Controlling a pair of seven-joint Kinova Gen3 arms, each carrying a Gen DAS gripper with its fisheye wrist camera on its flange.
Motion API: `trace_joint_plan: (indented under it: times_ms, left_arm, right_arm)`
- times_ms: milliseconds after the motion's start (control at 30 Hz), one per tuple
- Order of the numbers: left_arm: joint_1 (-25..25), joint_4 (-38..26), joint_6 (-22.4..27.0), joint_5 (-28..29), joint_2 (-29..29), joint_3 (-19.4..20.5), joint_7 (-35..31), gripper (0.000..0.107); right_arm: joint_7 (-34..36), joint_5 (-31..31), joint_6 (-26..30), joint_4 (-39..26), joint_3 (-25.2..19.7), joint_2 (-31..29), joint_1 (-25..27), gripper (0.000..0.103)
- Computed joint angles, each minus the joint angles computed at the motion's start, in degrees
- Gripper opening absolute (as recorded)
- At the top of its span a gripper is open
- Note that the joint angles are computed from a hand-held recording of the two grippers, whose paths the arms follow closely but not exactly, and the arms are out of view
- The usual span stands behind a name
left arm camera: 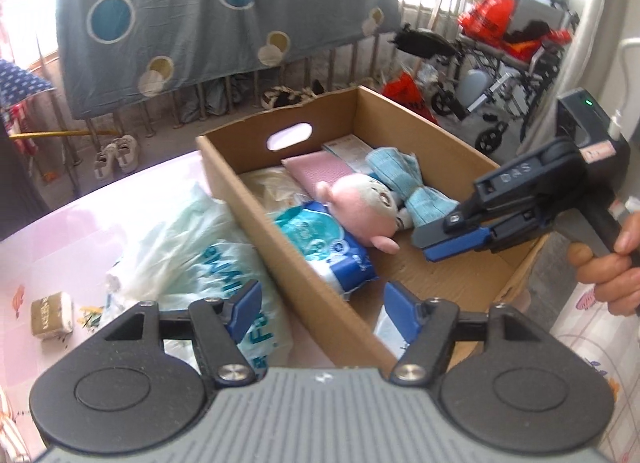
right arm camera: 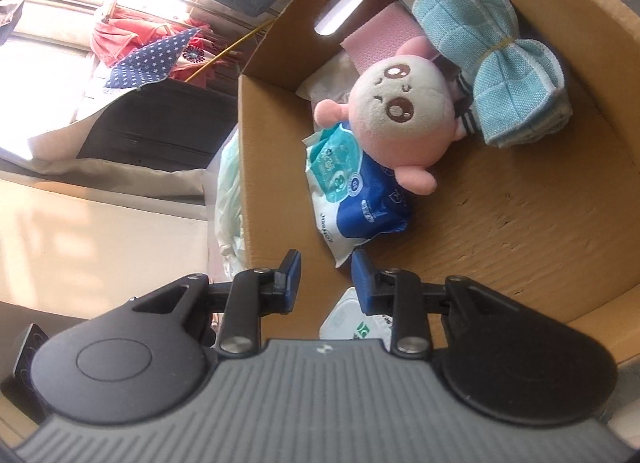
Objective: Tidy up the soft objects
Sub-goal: 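Move the right tool to the orange-striped towel and grasp it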
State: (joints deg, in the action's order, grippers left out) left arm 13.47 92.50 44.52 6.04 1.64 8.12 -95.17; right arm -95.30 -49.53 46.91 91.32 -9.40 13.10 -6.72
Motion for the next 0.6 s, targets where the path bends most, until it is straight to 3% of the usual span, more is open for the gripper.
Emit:
trace_joint_plan:
  times_ms: [133,333,500,600]
  left_arm:
    - [-1.47,3.98,-1.88,0.98,-3.16,-1.47,1.75,0.073]
    - [-4.53,9.22,-2.56,2.43,-6.89,-3.57,1.34,0.074]
    - [-7.75,13.21,-3.26,0.84,-10.20,-5.32,3.21,0.075]
    - [-9.67,15.32,-2.80,2.90,-11.97,-8.05,2.39,0.075]
  right_arm:
    - [1.00,-1.31,-0.65,-0.24,-0.69,-1.14,-0.77,0.034]
    - [-0.91,2.05,-1.07,-5.21,-1.70,-0.56,-4.89,0.043]
    - [-2.95,5.59,-0.68,-11.48,-3.39,2.80,-8.82,0.045]
    - [-3.76,7.02,-0.27,-15.84,-4.98,6.22,-11.19,0.046]
